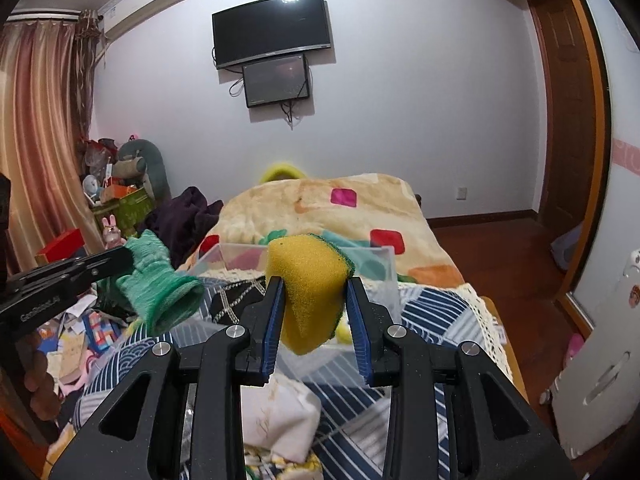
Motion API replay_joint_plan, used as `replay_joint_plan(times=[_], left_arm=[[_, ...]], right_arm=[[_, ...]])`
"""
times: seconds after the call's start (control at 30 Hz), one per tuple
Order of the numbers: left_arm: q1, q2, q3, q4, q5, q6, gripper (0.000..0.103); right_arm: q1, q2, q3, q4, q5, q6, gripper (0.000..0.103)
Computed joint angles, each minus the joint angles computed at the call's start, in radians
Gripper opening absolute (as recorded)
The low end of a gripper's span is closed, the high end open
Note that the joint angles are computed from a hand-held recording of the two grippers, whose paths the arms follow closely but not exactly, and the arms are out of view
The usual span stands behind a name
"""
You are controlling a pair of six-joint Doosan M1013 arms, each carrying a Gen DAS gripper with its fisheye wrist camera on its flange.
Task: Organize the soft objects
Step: 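Place the green cloth into the box with the left tool while the right tool places the sponge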
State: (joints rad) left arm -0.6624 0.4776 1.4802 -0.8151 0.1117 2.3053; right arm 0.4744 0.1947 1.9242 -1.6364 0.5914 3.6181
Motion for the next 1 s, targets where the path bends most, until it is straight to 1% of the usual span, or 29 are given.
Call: replay_joint_plan(times=[0.03,0.07,0.1,0.13,0.23,0.27,0.3,0.4,0.57,0.67,0.8,0.9,1.0], left_arm=[[-0.001,0.003,-0.005,0.050,0.000,-0.051,0.003],[-0.001,0.010,-0.014,0.073,0.001,-0.075,0.003],[-0.002,0.019,-0.027,0.148,0.004,-0.151,0.003],[-0.003,0.023,-0.031,0.185,0.006,-0.189,0.003],[-0.008,0.046,-0.061,0.415,0.021,-0.418,0.003],[-0.008,0.052,-0.068,0.451,0.026,-0.454,0.003],[-0.009,0.061,-0.080,0.519,0.038,-0.520,0.003],[-0.012,0.091,-0.119,0.659,0.080,-0.655,0.003],[-0.016,0.131,-0.169,0.700,0.155,-0.687,0.003],[-0.020,0.143,-0.180,0.732,0.175,-0.695,0.003],[-0.023,0.151,-0.189,0.676,0.205,-0.618,0.003],[-0.023,0.152,-0.190,0.673,0.220,-0.611,0.003],[-0.018,0.153,-0.194,0.617,0.243,-0.567,0.007]], right_arm=[[0.000,0.002,-0.001,-0.002,-0.002,0.002,0.029],[-0.002,0.005,-0.006,-0.001,-0.006,-0.002,0.029],[-0.005,0.010,-0.013,0.004,-0.010,-0.009,0.029],[-0.007,0.016,-0.020,0.014,-0.014,-0.023,0.029],[-0.012,0.026,-0.033,0.043,-0.021,-0.059,0.029],[-0.014,0.031,-0.039,0.055,-0.024,-0.072,0.029],[-0.017,0.036,-0.045,0.072,-0.030,-0.088,0.029],[-0.025,0.051,-0.061,0.136,-0.040,-0.147,0.029],[-0.043,0.071,-0.085,0.277,-0.060,-0.287,0.029],[-0.052,0.078,-0.091,0.348,-0.064,-0.353,0.029],[-0.062,0.078,-0.089,0.419,-0.085,-0.412,0.029],[-0.060,0.079,-0.089,0.442,-0.080,-0.438,0.030],[-0.059,0.076,-0.089,0.473,-0.083,-0.476,0.031]])
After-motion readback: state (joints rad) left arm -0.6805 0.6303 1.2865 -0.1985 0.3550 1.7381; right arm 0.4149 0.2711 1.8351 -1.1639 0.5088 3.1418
